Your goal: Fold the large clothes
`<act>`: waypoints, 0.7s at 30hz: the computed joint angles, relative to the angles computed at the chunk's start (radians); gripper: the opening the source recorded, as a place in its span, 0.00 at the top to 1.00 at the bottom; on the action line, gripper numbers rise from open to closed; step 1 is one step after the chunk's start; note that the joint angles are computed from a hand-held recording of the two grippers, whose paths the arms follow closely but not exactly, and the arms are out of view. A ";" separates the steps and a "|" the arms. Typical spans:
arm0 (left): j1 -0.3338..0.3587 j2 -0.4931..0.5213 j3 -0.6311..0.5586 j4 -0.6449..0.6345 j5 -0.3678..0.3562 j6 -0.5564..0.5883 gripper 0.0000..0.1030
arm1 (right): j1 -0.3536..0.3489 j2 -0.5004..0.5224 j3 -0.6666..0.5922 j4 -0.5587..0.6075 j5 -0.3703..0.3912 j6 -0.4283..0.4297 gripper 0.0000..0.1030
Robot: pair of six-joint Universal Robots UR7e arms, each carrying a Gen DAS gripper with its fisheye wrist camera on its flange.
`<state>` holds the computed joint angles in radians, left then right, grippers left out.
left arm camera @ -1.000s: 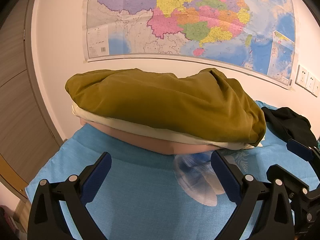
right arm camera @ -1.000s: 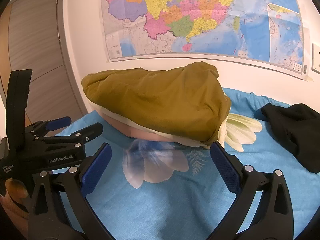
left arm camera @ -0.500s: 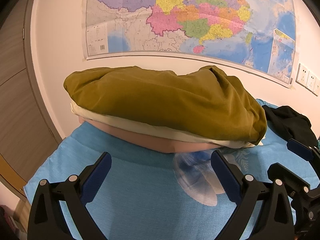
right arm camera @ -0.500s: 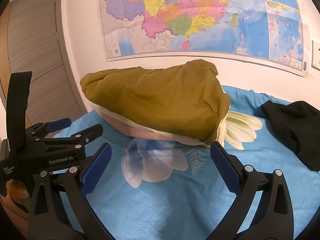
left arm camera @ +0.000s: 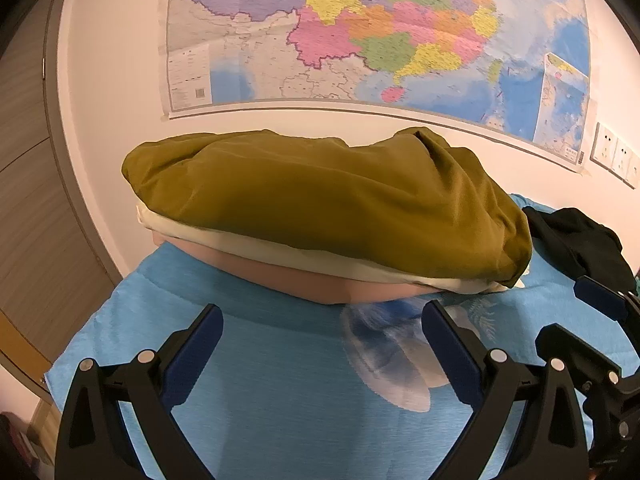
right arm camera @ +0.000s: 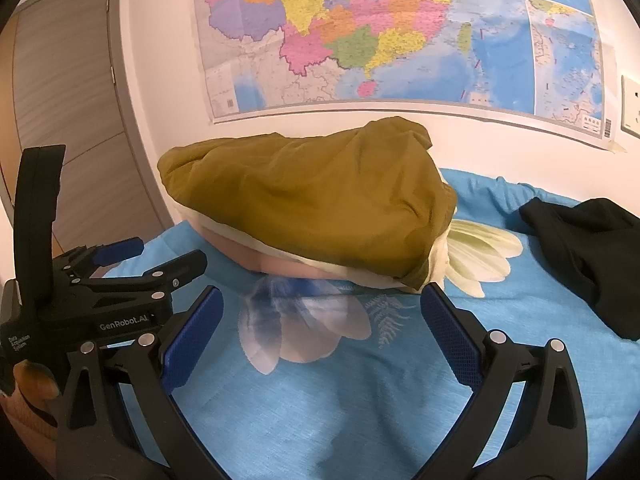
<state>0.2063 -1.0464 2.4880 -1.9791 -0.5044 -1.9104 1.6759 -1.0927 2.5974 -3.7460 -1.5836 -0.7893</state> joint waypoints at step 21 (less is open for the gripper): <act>0.038 0.196 -0.031 -0.530 0.019 0.460 0.07 | -0.139 -0.149 0.055 0.029 0.026 -0.008 0.05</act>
<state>0.2441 -0.8506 2.4572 -2.5089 -0.4854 -1.4502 1.5365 -1.2414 2.6528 -3.7172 -1.5578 -0.7972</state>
